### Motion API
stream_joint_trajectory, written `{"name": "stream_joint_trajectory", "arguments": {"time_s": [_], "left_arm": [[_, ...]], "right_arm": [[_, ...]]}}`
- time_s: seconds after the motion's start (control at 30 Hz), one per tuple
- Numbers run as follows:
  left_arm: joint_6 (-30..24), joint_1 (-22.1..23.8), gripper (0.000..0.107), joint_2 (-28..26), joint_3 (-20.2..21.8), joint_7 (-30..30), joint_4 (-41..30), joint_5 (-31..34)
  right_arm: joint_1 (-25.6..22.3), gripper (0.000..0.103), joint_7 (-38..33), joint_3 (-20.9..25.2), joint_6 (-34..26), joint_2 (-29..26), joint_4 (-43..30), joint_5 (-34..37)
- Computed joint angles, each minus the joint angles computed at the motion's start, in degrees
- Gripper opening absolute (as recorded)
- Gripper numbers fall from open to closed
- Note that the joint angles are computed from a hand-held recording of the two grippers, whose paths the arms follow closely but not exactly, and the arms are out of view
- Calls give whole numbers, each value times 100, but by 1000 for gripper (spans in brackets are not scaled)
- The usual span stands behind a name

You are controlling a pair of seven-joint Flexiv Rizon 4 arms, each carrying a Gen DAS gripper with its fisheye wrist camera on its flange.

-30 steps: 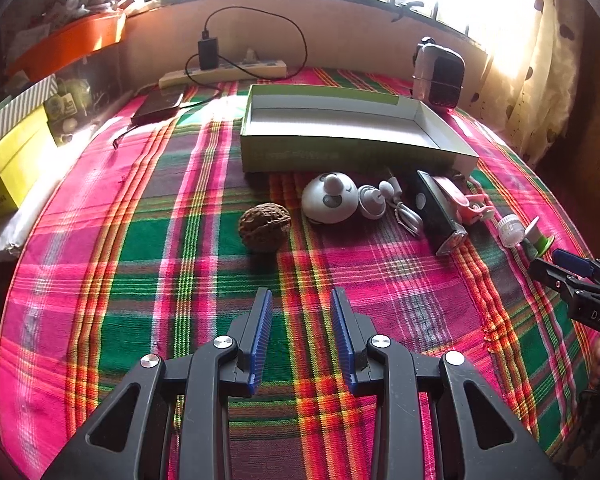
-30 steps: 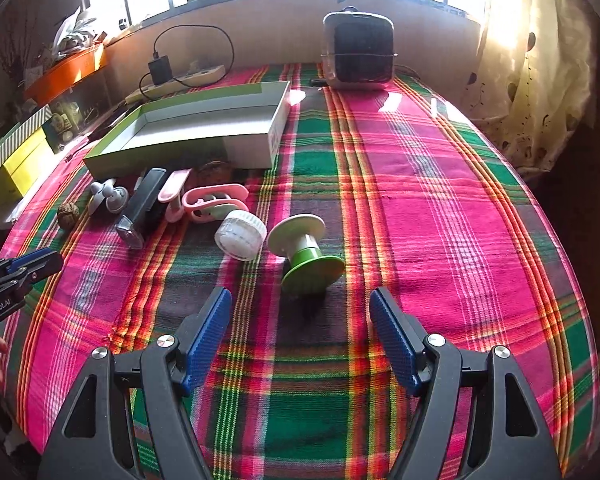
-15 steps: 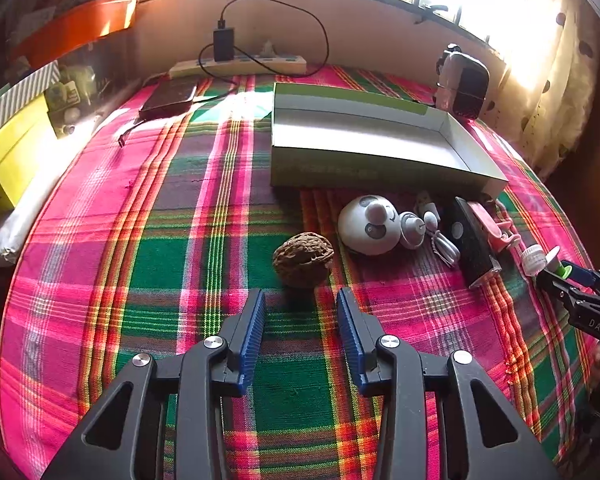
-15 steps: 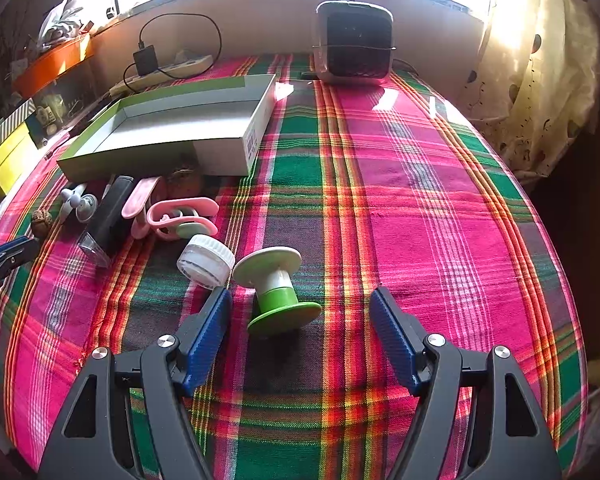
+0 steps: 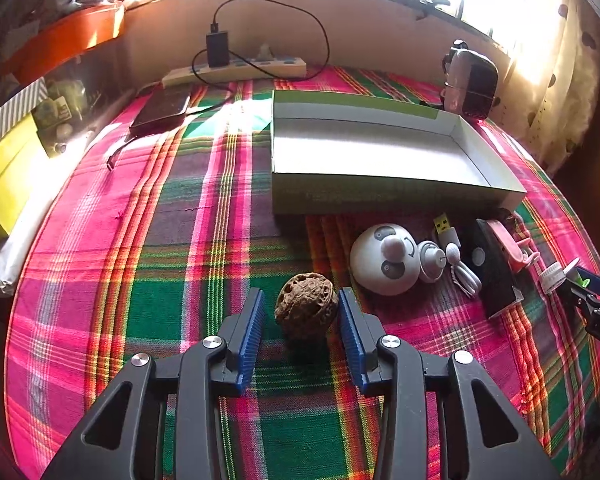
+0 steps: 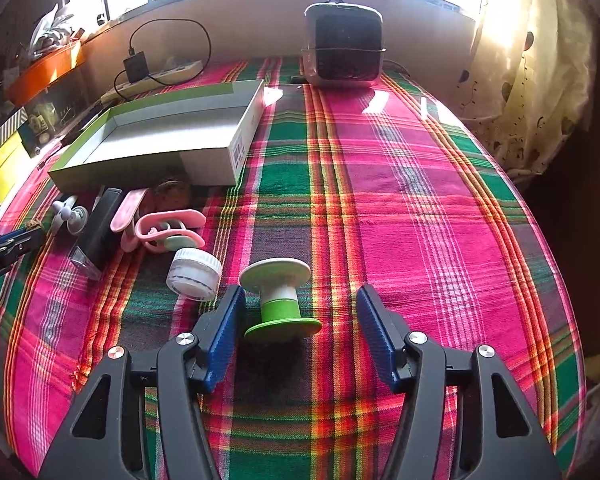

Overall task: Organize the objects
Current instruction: 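Grasp the green-and-white spool with the right gripper while the left gripper grasps the brown walnut, then carry the walnut into the white tray with the left gripper while the right gripper carries the spool there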

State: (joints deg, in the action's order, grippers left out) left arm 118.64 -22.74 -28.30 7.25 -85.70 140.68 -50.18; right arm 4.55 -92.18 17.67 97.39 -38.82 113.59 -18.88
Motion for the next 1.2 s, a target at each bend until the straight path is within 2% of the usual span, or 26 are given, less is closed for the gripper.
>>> {"name": "stream_joint_trajectory", "arguments": {"time_s": [0.13, 0.3, 0.37, 0.43, 0.53, 0.83, 1.2], "left_arm": [[-27, -121, 36, -29, 61, 145, -55, -225], [-2, 12, 36, -15, -19, 54, -37, -110], [22, 25, 35, -26, -30, 15, -38, -87], [25, 7, 35, -36, -20, 25, -45, -106], [32, -6, 29, -39, -20, 22, -46, -128], [10, 19, 29, -18, -34, -15, -28, -94], [43, 65, 29, 246, -43, 157, -1, -105]], "right_arm": [[7, 51, 37, -24, 38, 7, 13, 31], [-18, 45, 34, -2, 53, 2, 20, 14], [-55, 38, 29, 37, 55, -1, 20, 3], [-91, 37, 30, 76, 46, -10, 12, -5], [-119, 35, 32, 100, 55, -14, 16, -6], [-218, 35, 22, 224, 36, -20, 18, -37], [-497, 35, -127, 674, -93, 12, -191, -59]]}}
